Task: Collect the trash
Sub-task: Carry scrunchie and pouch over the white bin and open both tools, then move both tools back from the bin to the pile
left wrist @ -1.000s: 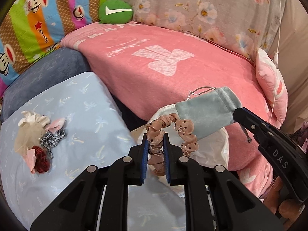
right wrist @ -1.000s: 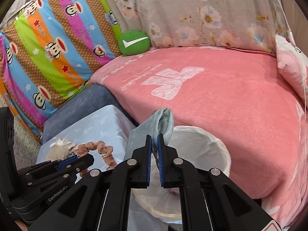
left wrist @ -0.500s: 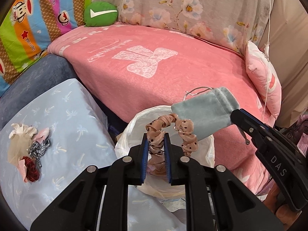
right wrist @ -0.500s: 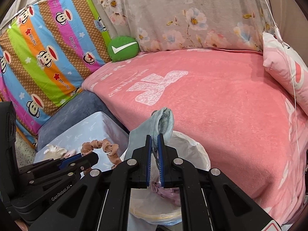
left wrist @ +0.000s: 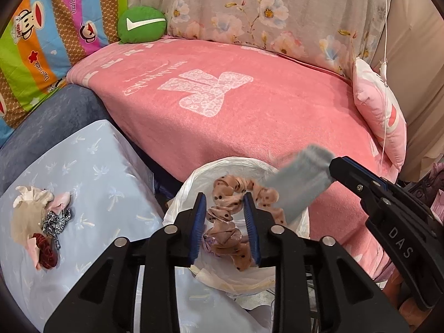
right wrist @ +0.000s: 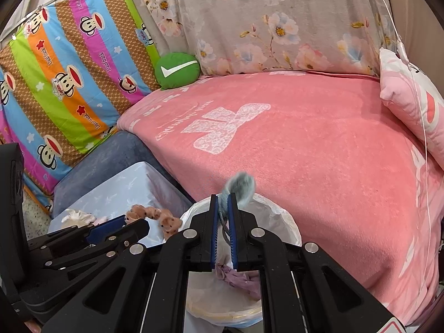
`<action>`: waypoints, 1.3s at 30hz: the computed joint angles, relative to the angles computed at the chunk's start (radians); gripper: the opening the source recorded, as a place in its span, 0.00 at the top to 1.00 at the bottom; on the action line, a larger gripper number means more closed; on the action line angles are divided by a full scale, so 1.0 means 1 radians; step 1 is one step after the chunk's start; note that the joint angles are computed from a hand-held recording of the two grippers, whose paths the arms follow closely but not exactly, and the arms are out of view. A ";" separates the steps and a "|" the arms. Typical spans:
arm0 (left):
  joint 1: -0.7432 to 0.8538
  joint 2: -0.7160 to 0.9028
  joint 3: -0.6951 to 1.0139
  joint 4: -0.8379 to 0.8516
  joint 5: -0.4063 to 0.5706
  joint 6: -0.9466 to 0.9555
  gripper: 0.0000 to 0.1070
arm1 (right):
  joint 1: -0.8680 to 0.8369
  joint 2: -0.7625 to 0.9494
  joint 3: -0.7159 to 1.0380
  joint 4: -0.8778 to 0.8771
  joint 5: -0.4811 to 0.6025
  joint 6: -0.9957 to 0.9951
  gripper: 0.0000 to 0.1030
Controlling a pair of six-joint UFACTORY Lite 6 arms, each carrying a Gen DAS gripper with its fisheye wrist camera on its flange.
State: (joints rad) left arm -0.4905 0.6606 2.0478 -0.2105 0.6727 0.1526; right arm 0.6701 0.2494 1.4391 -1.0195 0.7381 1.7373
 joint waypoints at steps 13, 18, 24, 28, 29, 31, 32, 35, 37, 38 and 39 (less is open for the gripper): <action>0.022 -0.007 -0.013 0.018 -0.021 -0.028 0.45 | 0.009 0.062 0.089 0.031 0.024 -0.036 0.83; 0.044 -0.014 -0.023 0.008 -0.019 -0.026 0.45 | 0.012 0.104 0.139 0.047 0.018 -0.063 0.82; 0.085 -0.039 -0.061 -0.022 -0.029 -0.004 0.45 | 0.030 0.182 0.237 0.078 0.023 -0.113 0.82; 0.115 -0.050 -0.082 -0.042 -0.034 0.011 0.45 | 0.043 0.249 0.327 0.107 0.032 -0.161 0.82; 0.122 -0.052 -0.087 -0.047 -0.035 0.014 0.45 | 0.046 0.265 0.350 0.114 0.035 -0.173 0.81; 0.139 -0.059 -0.101 -0.057 -0.037 0.021 0.45 | 0.053 0.304 0.403 0.129 0.045 -0.199 0.78; 0.148 -0.064 -0.112 -0.064 -0.039 0.027 0.44 | 0.057 0.316 0.421 0.134 0.049 -0.207 0.78; 0.178 -0.073 -0.137 -0.077 -0.045 0.034 0.42 | 0.068 0.380 0.511 0.165 0.065 -0.254 0.77; 0.197 -0.078 -0.152 -0.085 -0.049 0.042 0.42 | 0.071 0.418 0.566 0.184 0.073 -0.284 0.77; 0.209 -0.080 -0.159 -0.092 -0.050 0.047 0.42 | 0.074 0.440 0.597 0.194 0.080 -0.299 0.77; 0.218 -0.083 -0.166 -0.096 -0.052 0.052 0.42 | 0.078 0.470 0.642 0.208 0.089 -0.319 0.77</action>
State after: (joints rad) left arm -0.2723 0.5778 1.8817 -0.3066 0.6210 0.2044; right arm 0.7477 0.7193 2.0807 -0.8116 0.8269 1.4182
